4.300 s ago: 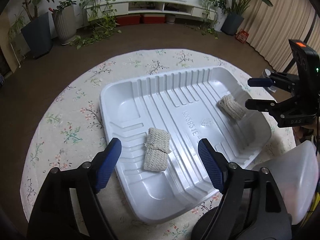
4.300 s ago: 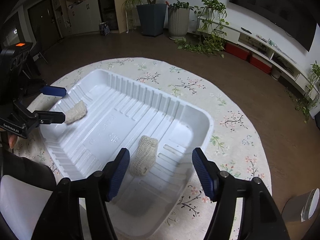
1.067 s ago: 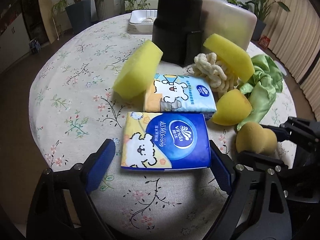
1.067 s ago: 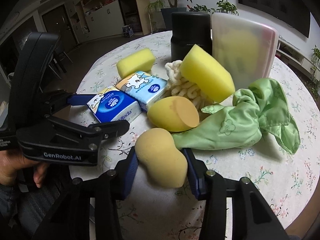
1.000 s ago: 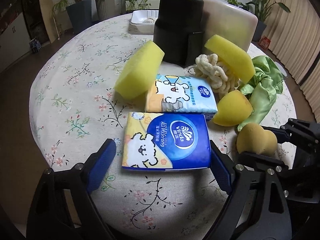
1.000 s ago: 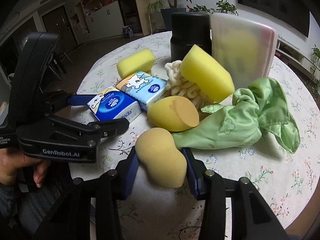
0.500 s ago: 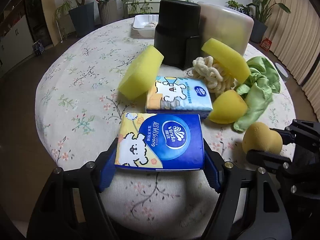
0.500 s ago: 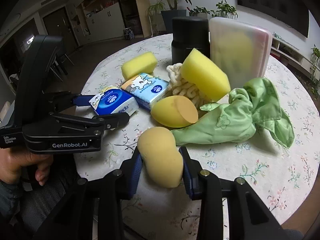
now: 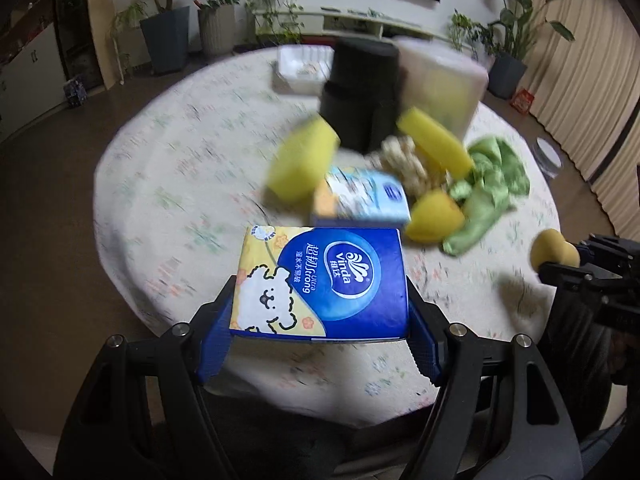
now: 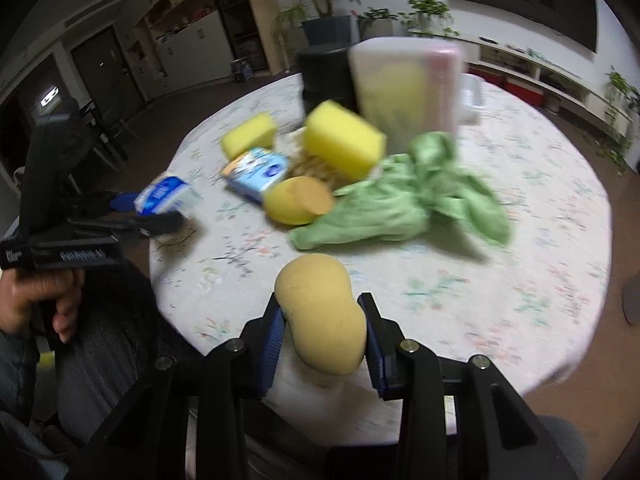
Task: Organize soft objects
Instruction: 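Carry both items to the white tray and release them there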
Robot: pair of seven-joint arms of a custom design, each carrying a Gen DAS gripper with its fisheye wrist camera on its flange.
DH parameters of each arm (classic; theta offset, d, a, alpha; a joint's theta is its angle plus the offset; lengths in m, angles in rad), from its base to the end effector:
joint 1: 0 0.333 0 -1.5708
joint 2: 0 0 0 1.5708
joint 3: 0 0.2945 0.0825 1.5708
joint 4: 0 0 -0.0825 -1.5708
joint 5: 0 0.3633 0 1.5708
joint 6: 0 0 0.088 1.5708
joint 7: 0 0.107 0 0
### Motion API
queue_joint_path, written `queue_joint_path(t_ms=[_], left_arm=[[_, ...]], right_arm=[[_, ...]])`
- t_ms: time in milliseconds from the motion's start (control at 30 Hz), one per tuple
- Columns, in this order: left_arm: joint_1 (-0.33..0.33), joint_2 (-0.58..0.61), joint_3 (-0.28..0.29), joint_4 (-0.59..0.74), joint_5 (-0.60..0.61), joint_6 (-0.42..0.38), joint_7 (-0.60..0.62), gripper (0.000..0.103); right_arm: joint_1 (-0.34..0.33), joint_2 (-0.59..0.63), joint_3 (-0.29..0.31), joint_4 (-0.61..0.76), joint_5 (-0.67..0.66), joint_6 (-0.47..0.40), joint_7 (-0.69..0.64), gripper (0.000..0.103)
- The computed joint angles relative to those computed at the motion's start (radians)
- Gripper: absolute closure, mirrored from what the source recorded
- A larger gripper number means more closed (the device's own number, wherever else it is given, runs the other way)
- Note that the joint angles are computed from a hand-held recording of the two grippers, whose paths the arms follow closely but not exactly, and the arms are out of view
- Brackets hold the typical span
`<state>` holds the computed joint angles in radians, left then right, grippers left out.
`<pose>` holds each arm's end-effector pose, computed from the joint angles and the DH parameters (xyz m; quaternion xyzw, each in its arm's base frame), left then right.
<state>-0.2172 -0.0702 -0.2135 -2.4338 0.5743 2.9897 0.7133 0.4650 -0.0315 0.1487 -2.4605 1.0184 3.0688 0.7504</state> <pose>0.4393 -0.2448 0.3872 -0.6285 0.7081 -0.2710 0.1735 0.4307 0.2201 0.3510 -0.7966 0.5054 -0.0975 0.3169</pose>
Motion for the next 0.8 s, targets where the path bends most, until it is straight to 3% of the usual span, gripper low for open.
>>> queue_joint_path(t_ms=[167, 400, 533, 667, 800], left_arm=[[0.023, -0.033, 0.021, 0.028, -0.002, 0.007, 0.040, 0.031], [0.043, 0.030, 0.050, 0.173, -0.087, -0.014, 0.198, 0.031], [0.069, 0.125, 0.047, 0.329, -0.192, -0.046, 0.329, 0.031], [0.084, 0.269, 0.042, 0.572, -0.233, -0.129, 0.435, 0.031], [0.128, 0.428, -0.019, 0.819, -0.283, -0.227, 0.556, 0.031]], right_arm=[[-0.059, -0.051, -0.038, -0.021, -0.129, -0.004, 0.094, 0.064], [-0.170, -0.024, -0.073, 0.060, -0.377, -0.018, 0.239, 0.064], [-0.220, 0.051, -0.102, 0.184, -0.516, -0.045, 0.319, 0.064], [-0.243, 0.176, -0.143, 0.399, -0.612, -0.110, 0.383, 0.064], [-0.242, 0.306, -0.168, 0.621, -0.674, -0.206, 0.408, 0.064]])
